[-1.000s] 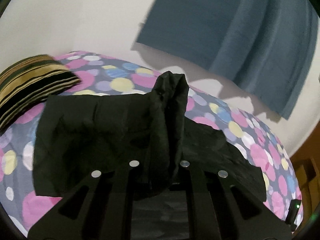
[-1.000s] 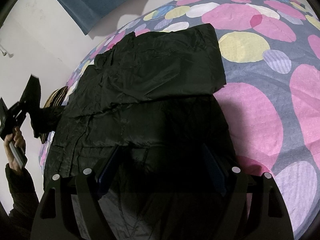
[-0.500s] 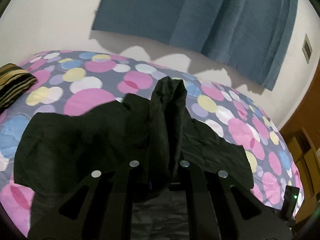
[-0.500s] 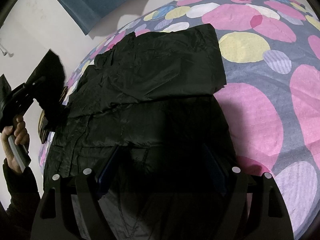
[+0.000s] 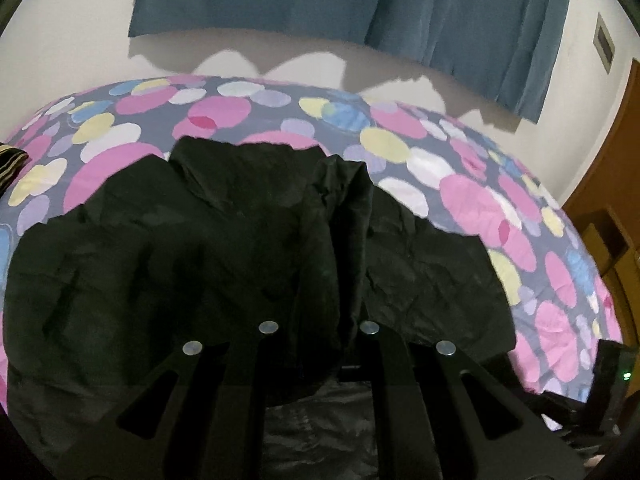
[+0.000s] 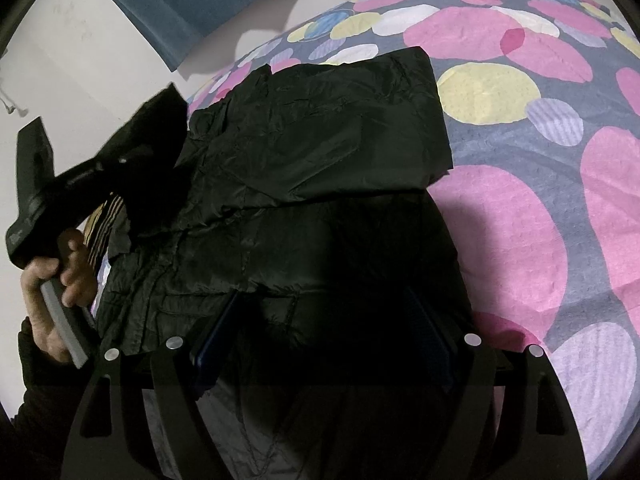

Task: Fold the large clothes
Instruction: 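Lay the sleeve over the jacket body and open the left tool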

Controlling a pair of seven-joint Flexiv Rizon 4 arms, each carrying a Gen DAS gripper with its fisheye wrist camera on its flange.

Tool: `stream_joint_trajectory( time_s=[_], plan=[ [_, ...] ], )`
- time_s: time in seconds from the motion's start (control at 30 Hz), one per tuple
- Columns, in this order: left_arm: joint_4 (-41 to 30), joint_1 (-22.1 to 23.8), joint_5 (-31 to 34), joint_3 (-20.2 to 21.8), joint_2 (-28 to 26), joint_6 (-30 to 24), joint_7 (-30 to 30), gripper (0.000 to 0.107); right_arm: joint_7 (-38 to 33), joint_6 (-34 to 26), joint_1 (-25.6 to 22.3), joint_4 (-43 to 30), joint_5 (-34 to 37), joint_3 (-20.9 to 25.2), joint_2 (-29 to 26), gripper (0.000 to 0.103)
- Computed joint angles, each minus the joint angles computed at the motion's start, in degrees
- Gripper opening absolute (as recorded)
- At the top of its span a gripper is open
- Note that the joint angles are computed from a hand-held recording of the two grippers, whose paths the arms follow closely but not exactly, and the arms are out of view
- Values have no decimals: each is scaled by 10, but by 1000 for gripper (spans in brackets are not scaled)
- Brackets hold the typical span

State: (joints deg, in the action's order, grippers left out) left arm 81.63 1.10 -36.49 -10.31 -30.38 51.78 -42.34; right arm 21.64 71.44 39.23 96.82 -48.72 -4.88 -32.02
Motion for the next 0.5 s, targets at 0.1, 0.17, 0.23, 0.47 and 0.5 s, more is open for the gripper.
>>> stream_joint_trajectory(
  time_s=[0.1,0.17,0.23,0.47,0.5],
  plan=[
    [1,-9,20,8,-5,-1,-9,8,2,1,0,1,-1,0,0,80],
    [0,-11,31,11,-8,-2,-13,8,6,2,1,4,-5,-2,2,80],
    [1,-13,40,12,-10,-2,-16,8,6,3,0,4,-5,-1,3,80],
    [-4,-19,68,18,-18,-10,-34,8,5,3,-1,3,-6,0,2,80],
    [-5,-19,71,18,-19,-11,-35,8,5,3,-1,3,-6,0,2,80]
  ],
)
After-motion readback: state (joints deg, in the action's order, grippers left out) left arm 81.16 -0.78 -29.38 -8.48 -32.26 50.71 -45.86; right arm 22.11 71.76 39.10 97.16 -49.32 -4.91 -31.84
